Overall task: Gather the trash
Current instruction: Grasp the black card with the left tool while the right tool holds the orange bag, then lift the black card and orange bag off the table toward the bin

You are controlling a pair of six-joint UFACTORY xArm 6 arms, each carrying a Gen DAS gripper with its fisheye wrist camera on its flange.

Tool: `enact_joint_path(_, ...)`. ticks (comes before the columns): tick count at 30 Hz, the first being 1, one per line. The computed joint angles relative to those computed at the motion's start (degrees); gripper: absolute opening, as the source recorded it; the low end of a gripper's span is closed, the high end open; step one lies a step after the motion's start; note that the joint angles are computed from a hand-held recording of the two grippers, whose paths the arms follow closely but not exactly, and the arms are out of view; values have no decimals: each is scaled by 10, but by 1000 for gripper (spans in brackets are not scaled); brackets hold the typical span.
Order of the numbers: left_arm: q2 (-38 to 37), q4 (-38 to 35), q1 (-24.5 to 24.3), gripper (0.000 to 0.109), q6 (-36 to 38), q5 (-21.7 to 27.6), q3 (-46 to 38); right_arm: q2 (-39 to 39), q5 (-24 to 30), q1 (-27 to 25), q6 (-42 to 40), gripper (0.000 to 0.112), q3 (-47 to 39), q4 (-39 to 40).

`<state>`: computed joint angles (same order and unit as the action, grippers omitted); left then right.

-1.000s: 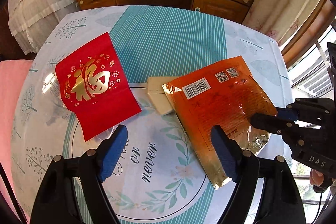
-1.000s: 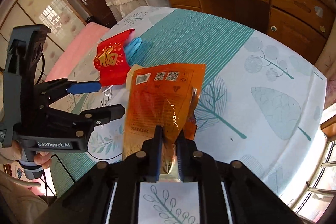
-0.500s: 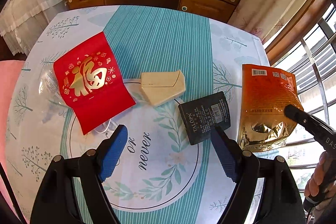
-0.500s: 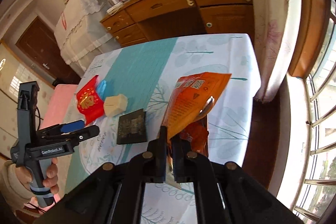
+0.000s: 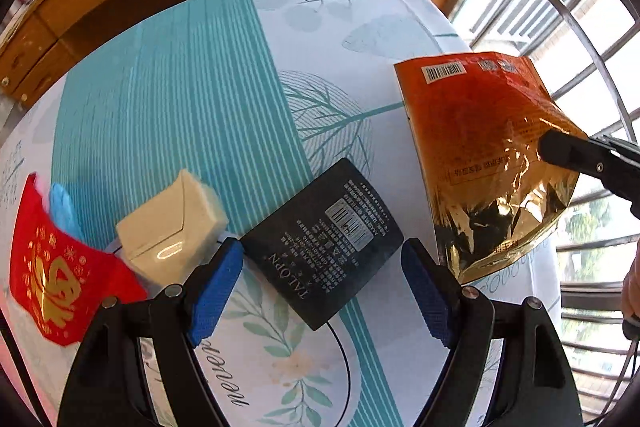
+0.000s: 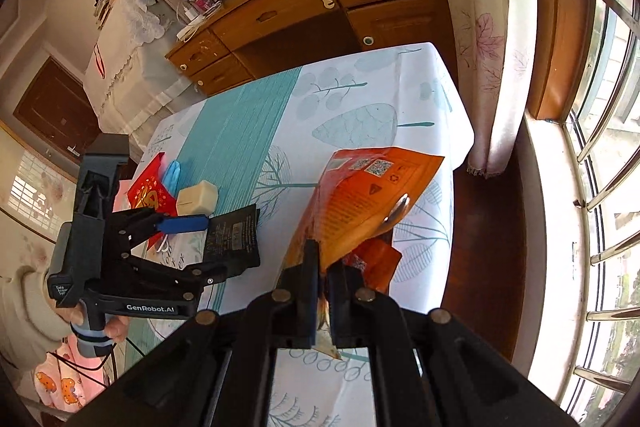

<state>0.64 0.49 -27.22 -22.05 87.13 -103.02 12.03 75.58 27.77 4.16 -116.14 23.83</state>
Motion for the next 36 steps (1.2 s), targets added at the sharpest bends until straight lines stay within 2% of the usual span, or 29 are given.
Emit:
enact_joint_path(5, 27, -10, 7, 80, 108, 23, -33, -7, -8, -3, -5, 4, 15, 3)
enact_joint_path(10, 74, -2, 3, 82, 176, 54, -98, -15, -11, -7, -12, 4, 35, 14)
enact_joint_path(19, 106, -1, -7, 84, 219, 80, -142, -19, -16, -8, -19, 4, 46, 21)
enact_joint_path(20, 96, -2, -5, 83, 224, 79, -133, -19, -16, -8, -19, 4, 47, 22)
enact_joint_path(21, 91, -3, -6, 76, 226, 75, -127, -19, -14, -7, -18, 4, 46, 23)
enact_joint_path(22, 78, -1, -14, 69, 221, 68, -112, -21, -15, -7, -18, 4, 48, 23)
enact_joint_path(28, 38, 7, -23, 58, 161, 46, -61, -42, -24, 1, -14, 4, 73, 27)
enact_joint_path(36, -56, 40, -62, 52, 23, 36, 33, -103, -34, 30, 3, 3, 128, 17)
